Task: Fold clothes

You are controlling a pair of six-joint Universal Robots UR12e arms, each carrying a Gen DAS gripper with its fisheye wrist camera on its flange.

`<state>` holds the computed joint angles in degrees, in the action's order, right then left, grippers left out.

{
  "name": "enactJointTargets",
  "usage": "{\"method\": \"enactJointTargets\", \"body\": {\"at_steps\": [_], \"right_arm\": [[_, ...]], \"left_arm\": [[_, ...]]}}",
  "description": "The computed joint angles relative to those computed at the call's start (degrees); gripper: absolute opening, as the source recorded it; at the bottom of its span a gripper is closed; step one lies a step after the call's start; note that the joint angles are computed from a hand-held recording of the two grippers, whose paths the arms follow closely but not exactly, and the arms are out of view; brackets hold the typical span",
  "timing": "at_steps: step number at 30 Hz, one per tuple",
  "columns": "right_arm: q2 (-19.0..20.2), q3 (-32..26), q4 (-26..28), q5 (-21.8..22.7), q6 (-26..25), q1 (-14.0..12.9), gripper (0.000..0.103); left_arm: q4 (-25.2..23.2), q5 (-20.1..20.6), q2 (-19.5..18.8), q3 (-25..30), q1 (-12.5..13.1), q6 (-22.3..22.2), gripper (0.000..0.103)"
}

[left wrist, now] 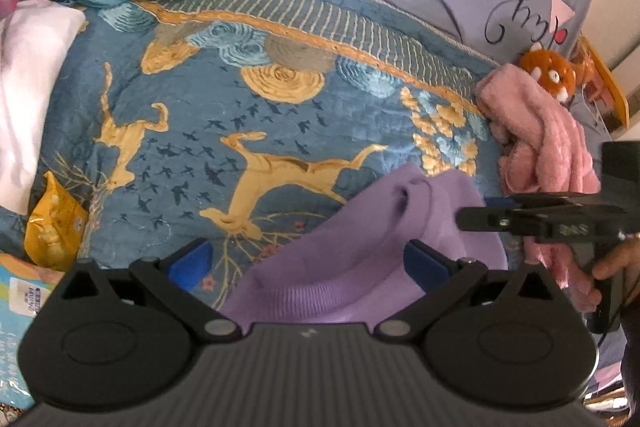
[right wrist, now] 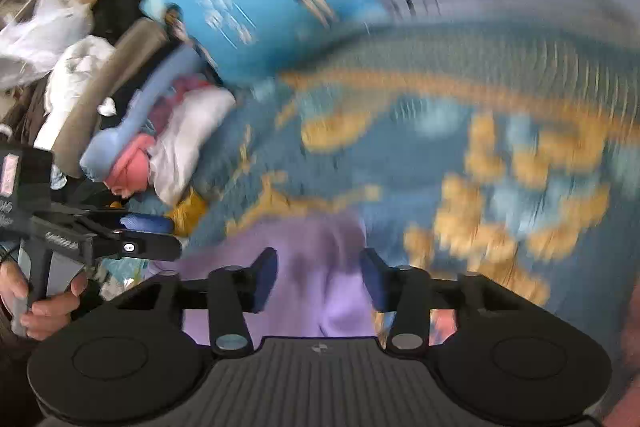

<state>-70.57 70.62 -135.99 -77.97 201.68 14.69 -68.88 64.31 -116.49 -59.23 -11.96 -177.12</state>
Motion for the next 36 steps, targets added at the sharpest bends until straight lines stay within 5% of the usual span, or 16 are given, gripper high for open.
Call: {"method": "enactJointTargets", "body": {"at_steps": [3, 6, 12, 14, 16, 19, 20, 24, 26, 28, 31, 33, 34, 36], "right_arm": [[0.2, -0.5, -4.3, -6.6, -5.5, 1.2, 0.061], [1.4, -3.2, -2.4, -4.5, -17.5, 1.5, 0.062], [8.0, -17.0, 20.4, 0.2, -48.8, 3.2, 0.062], [10.4, -21.5, 26.6, -1.0, -53.2, 3.8, 0.062], [14.5, -29.0, 34.8, -0.5, -54.8, 3.8, 0.059], [19.6, -39.2, 46.6, 1.9, -52.4, 3.6, 0.018], [19.9, -40.0, 45.9, 1.7, -52.7, 3.6, 0.009], [15.8, -32.9, 35.1, 5.3, -45.3, 2.3, 0.009], [14.2, -29.6, 32.2, 2.3, -40.9, 2.0, 0.01], [15.4, -31.0, 36.6, -1.4, -37.6, 2.2, 0.011], [14.9, -29.3, 35.8, -1.7, -39.7, 2.8, 0.016], [13.8, -27.2, 31.7, -2.0, -41.1, 3.3, 0.036], [13.3, -26.3, 29.1, -2.5, -41.5, 3.6, 0.056], [13.2, -26.1, 26.1, -2.3, -42.9, 3.9, 0.063]], "left_arm": [[3.1, -0.2, 0.4, -0.9, 0.6, -3.1, 0.103], [6.5, -1.2, 0.7, -1.9, 1.6, -7.0, 0.103], [10.4, 0.0, 1.0, -2.5, 3.1, -9.3, 0.103], [11.2, 0.7, 1.0, -2.5, 3.4, -9.8, 0.103], [11.7, -0.4, 0.9, -2.6, 3.9, -10.9, 0.103], [11.4, -2.9, 0.7, -2.4, 4.5, -11.6, 0.103], [11.5, -2.7, 0.9, -2.7, 4.5, -11.4, 0.103], [11.8, -3.3, 0.9, -2.8, 4.7, -12.1, 0.103], [11.9, -3.9, 0.9, -2.8, 4.8, -12.4, 0.103], [11.9, -3.6, 0.9, -2.8, 4.7, -12.3, 0.103], [11.7, -3.0, 1.0, -2.9, 4.6, -12.1, 0.103], [11.4, -2.6, 0.9, -2.7, 4.6, -12.3, 0.103], [11.3, -2.4, 0.8, -2.7, 4.6, -12.4, 0.103], [11.5, -2.4, 0.8, -2.6, 4.6, -12.8, 0.103]]}}
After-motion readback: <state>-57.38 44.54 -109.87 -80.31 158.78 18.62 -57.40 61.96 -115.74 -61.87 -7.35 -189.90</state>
